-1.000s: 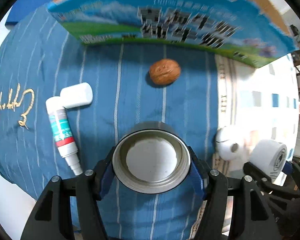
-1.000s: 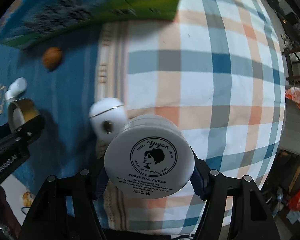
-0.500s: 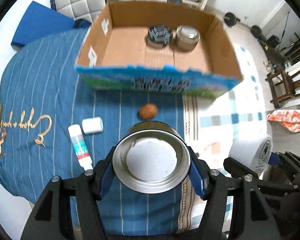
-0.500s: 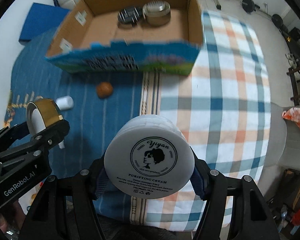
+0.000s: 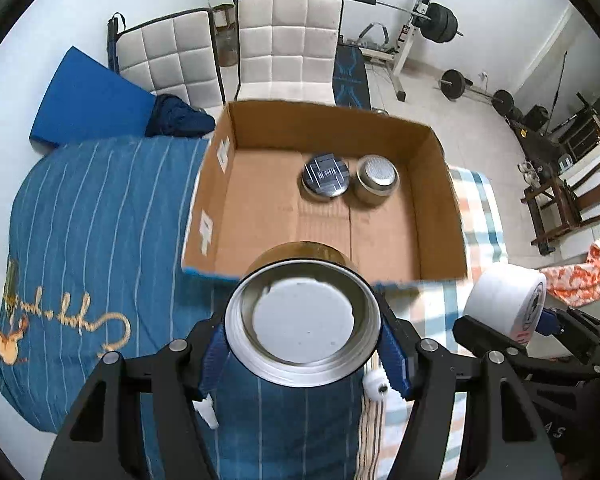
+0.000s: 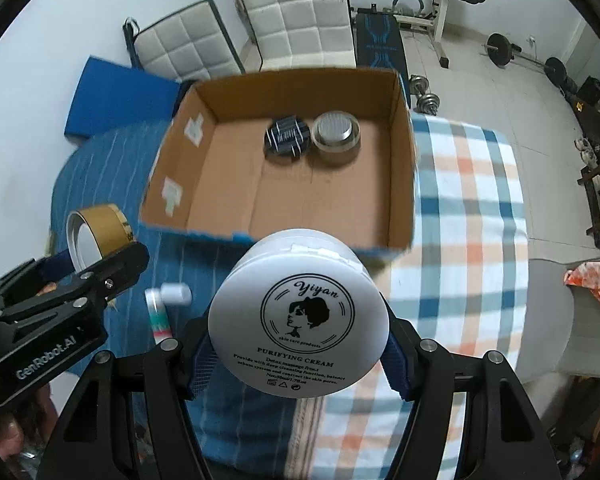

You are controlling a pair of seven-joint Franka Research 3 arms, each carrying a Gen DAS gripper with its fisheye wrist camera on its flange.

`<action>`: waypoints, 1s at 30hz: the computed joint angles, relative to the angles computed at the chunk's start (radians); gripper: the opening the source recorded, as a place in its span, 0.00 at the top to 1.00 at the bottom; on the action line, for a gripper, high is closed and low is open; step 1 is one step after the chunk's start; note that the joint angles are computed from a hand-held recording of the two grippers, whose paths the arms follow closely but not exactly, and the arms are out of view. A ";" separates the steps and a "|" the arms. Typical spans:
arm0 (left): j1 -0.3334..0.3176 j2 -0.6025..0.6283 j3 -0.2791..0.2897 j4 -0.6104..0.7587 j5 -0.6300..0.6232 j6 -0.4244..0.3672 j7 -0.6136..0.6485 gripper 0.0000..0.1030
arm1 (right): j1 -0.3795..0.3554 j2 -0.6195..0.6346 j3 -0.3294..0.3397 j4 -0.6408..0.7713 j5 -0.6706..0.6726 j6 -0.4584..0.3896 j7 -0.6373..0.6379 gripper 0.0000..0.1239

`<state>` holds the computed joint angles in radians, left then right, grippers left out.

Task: Organize rigid objects
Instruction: 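Carry the silver tin and cream jar into the box and release them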

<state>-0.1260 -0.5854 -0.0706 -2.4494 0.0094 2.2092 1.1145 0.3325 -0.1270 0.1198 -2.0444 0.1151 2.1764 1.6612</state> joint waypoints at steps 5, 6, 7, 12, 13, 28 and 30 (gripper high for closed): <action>0.031 0.110 0.027 0.066 0.009 0.041 0.041 0.39 | 0.002 0.132 -0.004 0.124 -0.035 0.013 0.038 0.44; 0.036 0.141 0.034 0.083 0.001 0.048 0.055 0.39 | 0.004 0.157 -0.007 0.146 -0.038 0.011 0.044 0.44; 0.042 0.171 0.040 0.101 -0.007 0.054 0.069 0.39 | 0.007 0.191 -0.011 0.176 -0.043 0.007 0.053 0.44; 0.085 0.342 0.046 0.204 -0.039 0.070 0.132 0.39 | 0.027 0.360 -0.035 0.310 -0.072 -0.023 0.089 0.44; 0.094 0.377 0.045 0.226 -0.048 0.068 0.142 0.39 | 0.029 0.396 -0.040 0.338 -0.069 -0.035 0.091 0.44; 0.210 0.837 -0.019 0.555 -0.087 -0.070 0.224 0.39 | 0.084 0.817 -0.101 0.786 -0.109 -0.299 0.123 0.44; 0.213 0.877 -0.026 0.587 -0.070 -0.087 0.222 0.39 | 0.093 0.860 -0.109 0.842 -0.121 -0.336 0.125 0.44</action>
<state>0.0874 0.2920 -0.0966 -1.8620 -0.0608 2.1224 1.3363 0.4254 0.7326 0.0107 -1.2023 -0.0057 1.8400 1.7860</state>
